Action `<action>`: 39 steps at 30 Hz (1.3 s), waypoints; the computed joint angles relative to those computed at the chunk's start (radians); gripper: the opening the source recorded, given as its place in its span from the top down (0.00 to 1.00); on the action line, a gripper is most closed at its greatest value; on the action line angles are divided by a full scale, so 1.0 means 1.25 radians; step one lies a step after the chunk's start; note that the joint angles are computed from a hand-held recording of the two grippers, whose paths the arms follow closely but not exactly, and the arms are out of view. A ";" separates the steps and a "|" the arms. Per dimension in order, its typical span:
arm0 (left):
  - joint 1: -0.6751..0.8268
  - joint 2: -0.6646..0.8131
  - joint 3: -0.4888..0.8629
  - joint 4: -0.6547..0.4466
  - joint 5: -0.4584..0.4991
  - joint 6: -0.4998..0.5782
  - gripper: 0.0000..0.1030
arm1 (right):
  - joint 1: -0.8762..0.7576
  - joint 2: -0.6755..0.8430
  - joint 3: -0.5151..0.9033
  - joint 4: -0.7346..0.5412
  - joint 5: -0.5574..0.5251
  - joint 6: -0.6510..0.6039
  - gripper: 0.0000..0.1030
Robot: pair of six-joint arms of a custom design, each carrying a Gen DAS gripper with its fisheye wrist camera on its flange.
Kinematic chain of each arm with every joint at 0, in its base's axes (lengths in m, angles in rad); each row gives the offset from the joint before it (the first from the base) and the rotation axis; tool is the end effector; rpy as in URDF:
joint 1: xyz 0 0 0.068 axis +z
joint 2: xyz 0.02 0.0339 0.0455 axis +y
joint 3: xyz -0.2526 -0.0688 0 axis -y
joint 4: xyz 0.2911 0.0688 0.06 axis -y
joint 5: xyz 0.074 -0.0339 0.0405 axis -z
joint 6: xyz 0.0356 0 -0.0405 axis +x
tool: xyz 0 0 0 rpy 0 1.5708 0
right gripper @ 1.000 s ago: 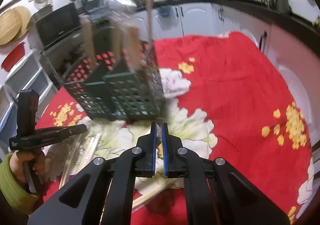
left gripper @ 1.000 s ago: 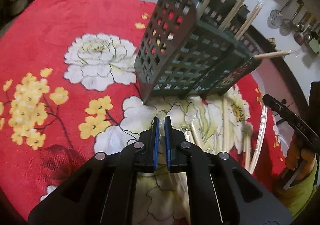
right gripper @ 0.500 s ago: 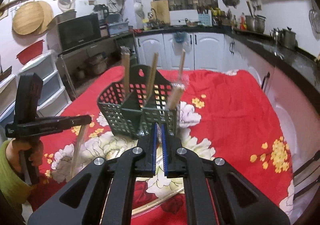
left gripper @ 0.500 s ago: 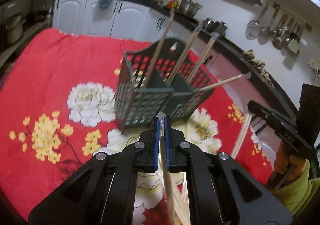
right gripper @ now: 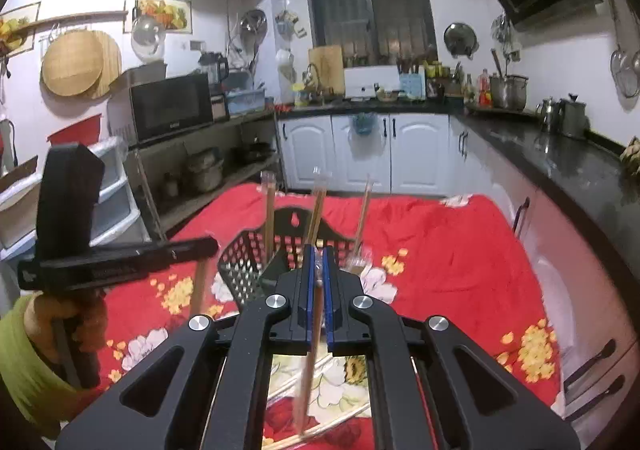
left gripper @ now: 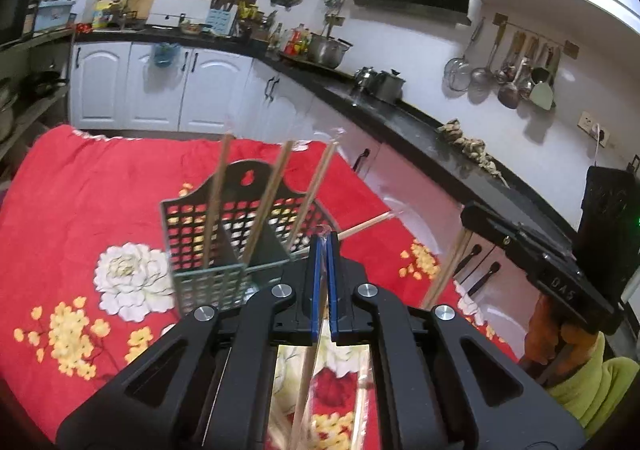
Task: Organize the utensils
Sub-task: 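Lift the held chopsticks with both tools and carry them above the caddy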
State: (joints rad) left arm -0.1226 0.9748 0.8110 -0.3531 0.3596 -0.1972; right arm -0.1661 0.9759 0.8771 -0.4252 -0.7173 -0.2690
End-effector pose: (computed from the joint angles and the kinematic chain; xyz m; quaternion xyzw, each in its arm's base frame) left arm 0.2649 -0.0453 0.2812 0.0582 0.8532 -0.2314 0.4639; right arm 0.2616 -0.0201 0.3032 -0.2169 0.8009 0.1958 0.5226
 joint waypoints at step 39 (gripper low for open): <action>-0.048 0.124 0.284 0.001 -0.114 0.019 0.99 | 0.041 0.103 0.233 0.119 -0.043 0.126 0.96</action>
